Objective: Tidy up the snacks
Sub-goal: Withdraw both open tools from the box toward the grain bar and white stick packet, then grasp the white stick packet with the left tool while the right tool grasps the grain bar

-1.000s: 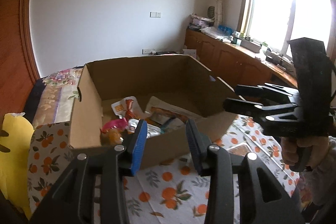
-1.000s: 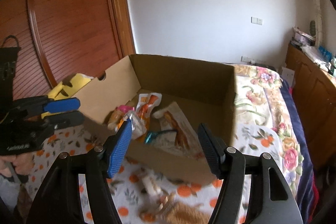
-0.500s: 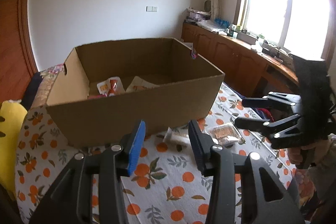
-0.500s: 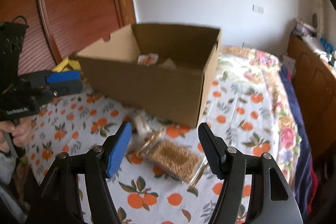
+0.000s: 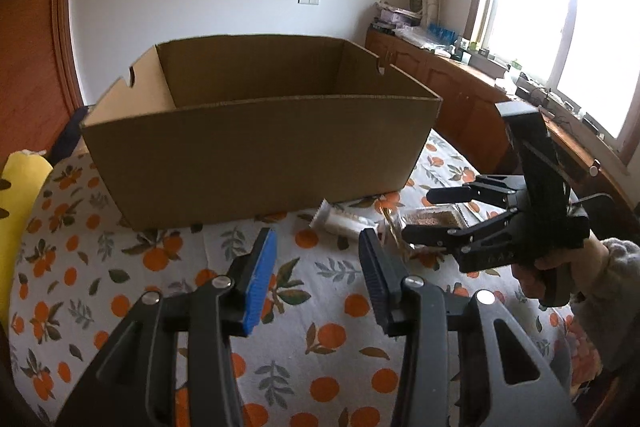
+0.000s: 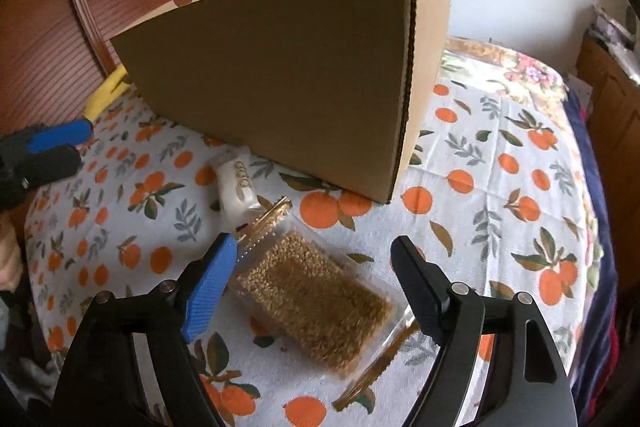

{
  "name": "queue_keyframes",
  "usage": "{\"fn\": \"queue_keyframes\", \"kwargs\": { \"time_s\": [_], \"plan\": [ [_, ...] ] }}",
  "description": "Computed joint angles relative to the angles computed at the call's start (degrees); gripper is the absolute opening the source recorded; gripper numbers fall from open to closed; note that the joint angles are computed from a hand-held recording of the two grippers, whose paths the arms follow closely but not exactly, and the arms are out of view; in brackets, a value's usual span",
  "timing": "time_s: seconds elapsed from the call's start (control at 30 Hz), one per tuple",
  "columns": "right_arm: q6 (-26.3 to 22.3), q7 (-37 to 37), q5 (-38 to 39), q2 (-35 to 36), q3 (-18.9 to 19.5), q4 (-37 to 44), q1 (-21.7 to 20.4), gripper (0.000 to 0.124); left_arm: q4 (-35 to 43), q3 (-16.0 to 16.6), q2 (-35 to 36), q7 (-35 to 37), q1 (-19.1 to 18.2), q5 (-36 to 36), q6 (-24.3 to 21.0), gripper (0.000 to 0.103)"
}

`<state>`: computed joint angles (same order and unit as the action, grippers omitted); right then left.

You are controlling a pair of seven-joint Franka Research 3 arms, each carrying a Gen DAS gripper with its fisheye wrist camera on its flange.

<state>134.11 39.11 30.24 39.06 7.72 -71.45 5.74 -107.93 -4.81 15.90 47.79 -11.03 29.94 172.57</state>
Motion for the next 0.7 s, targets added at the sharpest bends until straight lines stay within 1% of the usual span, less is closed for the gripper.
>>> {"fn": "queue_keyframes", "kwargs": {
  "time_s": [0.1, 0.17, 0.23, 0.3, 0.4, 0.43, 0.5, 0.53, 0.57, 0.63, 0.7],
  "plan": [
    [-7.78, 1.15, -0.24, 3.09, 0.33, 6.01, -0.92, 0.085, 0.32, -1.47, 0.55, 1.52, 0.63, -1.81, -0.1, 0.043],
    [-9.23, 0.48, -1.28, 3.34, -0.1, 6.65, -0.72, 0.085, 0.63, -1.54, 0.85, 1.91, 0.29, -2.14, -0.14, 0.043],
    [-9.02, -0.82, -1.59, 1.92, -0.25, 4.55, -0.7, 0.085, 1.43, -1.52, 1.42, 2.17, -0.21, -2.3, -0.62, 0.043],
    [-6.81, -2.9, -1.28, -0.51, -0.24, 0.42, -0.69, 0.085, 2.89, -1.65, 2.53, 2.6, -0.51, -2.74, -1.4, 0.043],
    [-1.64, -5.14, -1.11, -4.14, -0.8, -6.08, -0.15, 0.084, 5.76, -1.86, 4.8, 2.87, -0.86, -3.91, -2.67, 0.043],
    [0.23, -5.63, -0.85, -5.11, -0.89, -7.95, -0.03, 0.082, 6.72, -2.1, 5.58, 3.08, -0.8, -4.58, -3.12, 0.043],
    [3.97, -5.59, -0.91, -6.96, -1.43, -11.63, 0.51, 0.073, 9.32, -3.43, 7.75, 4.15, -0.06, -7.06, -4.31, 0.043],
    [6.74, -5.69, -0.86, -7.99, -1.64, -13.76, 0.79, 0.062, 10.44, -3.75, 8.67, 4.5, 0.03, -8.0, -4.79, 0.043],
    [9.23, -5.75, -0.59, -8.96, -1.69, -15.79, 0.88, 0.06, 11.27, -3.9, 9.37, 4.76, 0.05, -8.74, -5.12, 0.043],
    [10.4, -6.09, 0.63, -9.85, -1.16, -17.52, 0.26, 0.06, 13.66, -4.47, 11.33, 5.19, 0.16, -10.62, -6.25, 0.043],
    [12.81, -7.52, 1.52, -10.54, -0.69, -19.38, 0.01, 0.059, 16.34, -4.3, 13.29, 4.68, -0.39, -11.92, -7.89, 0.044]
  ]
}}
